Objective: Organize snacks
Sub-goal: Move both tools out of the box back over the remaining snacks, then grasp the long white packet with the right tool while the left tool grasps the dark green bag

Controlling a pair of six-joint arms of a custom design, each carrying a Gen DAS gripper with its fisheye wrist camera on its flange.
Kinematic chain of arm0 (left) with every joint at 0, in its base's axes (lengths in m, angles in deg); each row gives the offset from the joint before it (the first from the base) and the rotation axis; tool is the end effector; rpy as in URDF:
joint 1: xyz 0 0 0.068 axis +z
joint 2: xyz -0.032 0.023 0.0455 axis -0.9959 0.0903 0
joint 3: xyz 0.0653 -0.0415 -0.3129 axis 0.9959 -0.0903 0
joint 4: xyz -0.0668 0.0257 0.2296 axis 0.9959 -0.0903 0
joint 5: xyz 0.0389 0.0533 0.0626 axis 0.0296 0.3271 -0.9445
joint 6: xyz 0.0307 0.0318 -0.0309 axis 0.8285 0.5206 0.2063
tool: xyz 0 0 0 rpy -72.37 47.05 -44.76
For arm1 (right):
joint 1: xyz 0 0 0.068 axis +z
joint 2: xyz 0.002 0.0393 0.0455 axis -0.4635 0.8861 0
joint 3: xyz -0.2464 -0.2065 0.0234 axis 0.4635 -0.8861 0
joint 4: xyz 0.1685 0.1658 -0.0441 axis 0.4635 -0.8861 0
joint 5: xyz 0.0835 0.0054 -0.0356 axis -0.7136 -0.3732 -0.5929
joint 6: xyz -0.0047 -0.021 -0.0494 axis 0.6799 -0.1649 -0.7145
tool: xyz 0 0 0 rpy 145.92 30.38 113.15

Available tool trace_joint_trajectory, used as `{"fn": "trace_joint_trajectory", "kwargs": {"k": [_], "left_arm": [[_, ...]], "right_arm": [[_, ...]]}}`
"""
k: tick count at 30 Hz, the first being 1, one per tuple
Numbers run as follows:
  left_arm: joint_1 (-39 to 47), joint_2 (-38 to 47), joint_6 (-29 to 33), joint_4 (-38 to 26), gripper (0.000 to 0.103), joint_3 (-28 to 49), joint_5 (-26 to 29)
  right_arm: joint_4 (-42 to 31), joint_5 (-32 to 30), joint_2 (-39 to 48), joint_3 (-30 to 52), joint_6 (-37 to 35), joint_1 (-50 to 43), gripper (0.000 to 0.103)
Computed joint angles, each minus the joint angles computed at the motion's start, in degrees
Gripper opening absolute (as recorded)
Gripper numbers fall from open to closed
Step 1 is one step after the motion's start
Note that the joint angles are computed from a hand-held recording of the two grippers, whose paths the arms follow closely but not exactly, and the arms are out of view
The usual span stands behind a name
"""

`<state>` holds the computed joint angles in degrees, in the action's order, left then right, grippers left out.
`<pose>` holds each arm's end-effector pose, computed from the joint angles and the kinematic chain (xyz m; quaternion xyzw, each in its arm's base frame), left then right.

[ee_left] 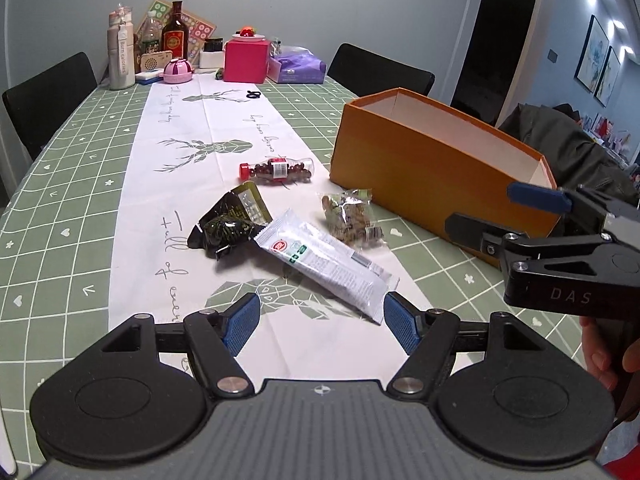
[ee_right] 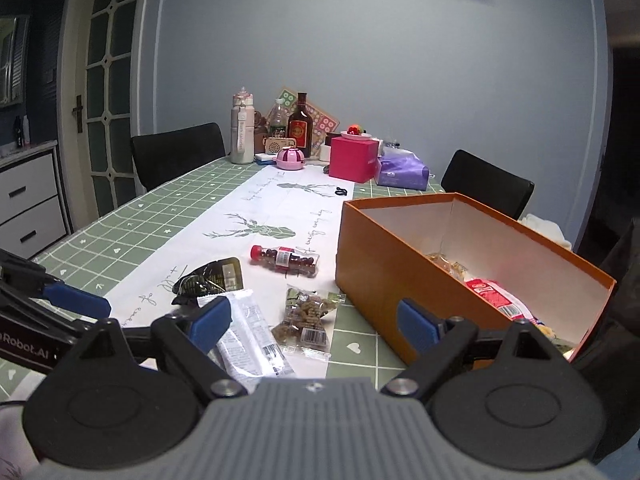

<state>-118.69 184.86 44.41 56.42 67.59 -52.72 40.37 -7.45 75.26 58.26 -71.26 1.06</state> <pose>0.2986 -0.1991 0.2268 0.1649 0.8973 -0.1486 0.3816 0.2330 0.1135 0.2607 -0.0941 0.8532 -0.0044 0.5130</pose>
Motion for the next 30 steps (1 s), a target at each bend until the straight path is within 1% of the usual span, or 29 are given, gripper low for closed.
{"fn": "trace_joint_trajectory", "kwargs": {"k": [3,12,13,15,19,21,25,27,29,30], "left_arm": [[0.5,1.1,0.0,2.6,0.083,-1.0,0.1],[3.9,4.6,-0.5,1.1,0.083,1.1,1.8],[4.1,5.0,-0.3,0.7,0.083,1.6,1.7],[4.5,5.7,0.2,0.0,0.083,2.5,1.3],[5.6,7.4,1.6,-1.2,0.083,4.8,1.5],[6.2,8.5,3.2,-1.3,0.083,6.1,1.9],[7.4,10.5,5.3,-2.0,0.083,8.1,2.0],[7.9,11.1,5.5,-2.8,0.083,9.1,1.9],[8.2,11.6,5.7,-3.2,0.083,9.9,1.8],[8.3,11.9,6.0,-3.3,0.083,10.4,1.9]], "right_arm": [[-0.7,-1.6,2.2,0.8,0.2,-0.7,0.092],[-1.8,-8.7,10.1,4.4,-0.7,-2.6,0.089],[-2.1,-9.7,11.2,5.3,-0.7,-2.9,0.088],[-3.5,-11.3,13.2,7.0,-0.9,-3.3,0.078],[-6.0,-14.6,17.1,10.9,-1.6,-4.1,0.073],[-7.6,-17.0,19.2,13.3,-2.3,-4.7,0.067],[-11.3,-17.7,23.7,18.3,-3.1,-5.0,0.065],[-12.2,-18.9,25.2,19.8,-2.8,-5.4,0.062],[-12.5,-19.5,26.4,20.9,-2.5,-5.7,0.062],[-12.4,-19.6,26.8,21.3,-2.5,-5.8,0.060]]}}
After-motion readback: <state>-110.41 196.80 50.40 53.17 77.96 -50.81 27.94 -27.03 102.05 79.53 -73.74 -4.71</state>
